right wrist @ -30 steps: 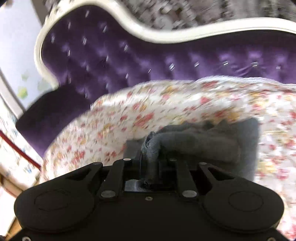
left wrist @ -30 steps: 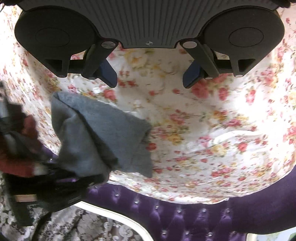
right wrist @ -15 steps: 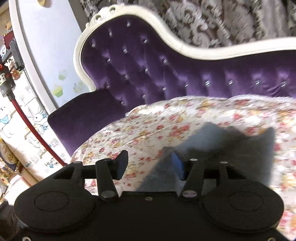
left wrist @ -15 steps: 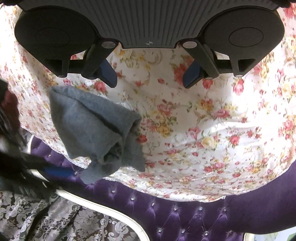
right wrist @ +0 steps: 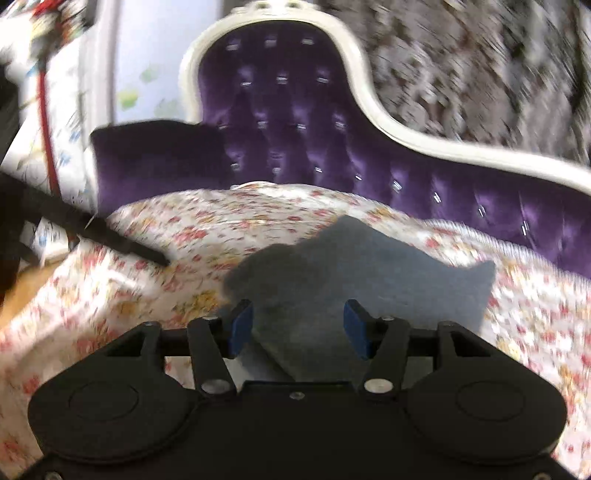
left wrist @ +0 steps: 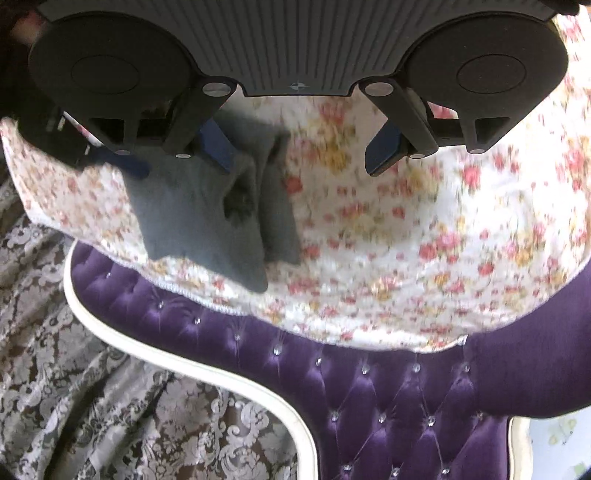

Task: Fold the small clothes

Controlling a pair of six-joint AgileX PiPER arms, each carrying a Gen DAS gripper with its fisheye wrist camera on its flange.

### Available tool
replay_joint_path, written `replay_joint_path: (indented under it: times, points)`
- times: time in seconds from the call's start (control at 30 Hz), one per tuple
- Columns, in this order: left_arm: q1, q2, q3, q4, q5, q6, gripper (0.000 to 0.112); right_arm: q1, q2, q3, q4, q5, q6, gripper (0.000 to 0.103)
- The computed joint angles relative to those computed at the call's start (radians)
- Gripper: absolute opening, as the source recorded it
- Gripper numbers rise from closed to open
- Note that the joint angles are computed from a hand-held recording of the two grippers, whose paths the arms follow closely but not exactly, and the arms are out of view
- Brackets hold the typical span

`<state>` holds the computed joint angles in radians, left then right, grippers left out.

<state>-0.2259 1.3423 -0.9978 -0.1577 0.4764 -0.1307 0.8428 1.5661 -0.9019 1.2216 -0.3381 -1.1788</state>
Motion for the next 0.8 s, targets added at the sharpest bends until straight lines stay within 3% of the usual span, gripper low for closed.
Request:
replay_joint_path:
  times: [0.13, 0.27, 0.3, 0.33, 0.53, 0.8]
  points:
    - [0.062, 0.078, -0.095, -0.252, 0.064, 0.262, 0.078, 0.078, 0.095, -0.058, 0.016, -0.122, -0.108, 0.067]
    - [0.041, 0.141, -0.175, -0.204, 0.063, 0.216, 0.086, 0.092, 0.174, -0.133, 0.061, -0.17, -0.211, 0.061]
    - [0.039, 0.16, -0.201, -0.21, 0.073, 0.223, 0.088, 0.09, 0.183, -0.147, 0.082, -0.175, -0.243, 0.048]
    - [0.042, 0.178, -0.226, -0.231, 0.086, 0.239, 0.091, 0.08, 0.185, -0.149, 0.076, -0.159, -0.234, 0.012]
    - [0.067, 0.3, -0.379, -0.401, 0.22, 0.372, 0.103, -0.012, 0.07, -0.037, -0.165, -0.117, 0.181, 0.01]
    - [0.046, 0.493, -0.552, -0.472, 0.32, 0.34, 0.103, -0.083, 0.008, 0.029, -0.326, -0.046, 0.418, 0.01]
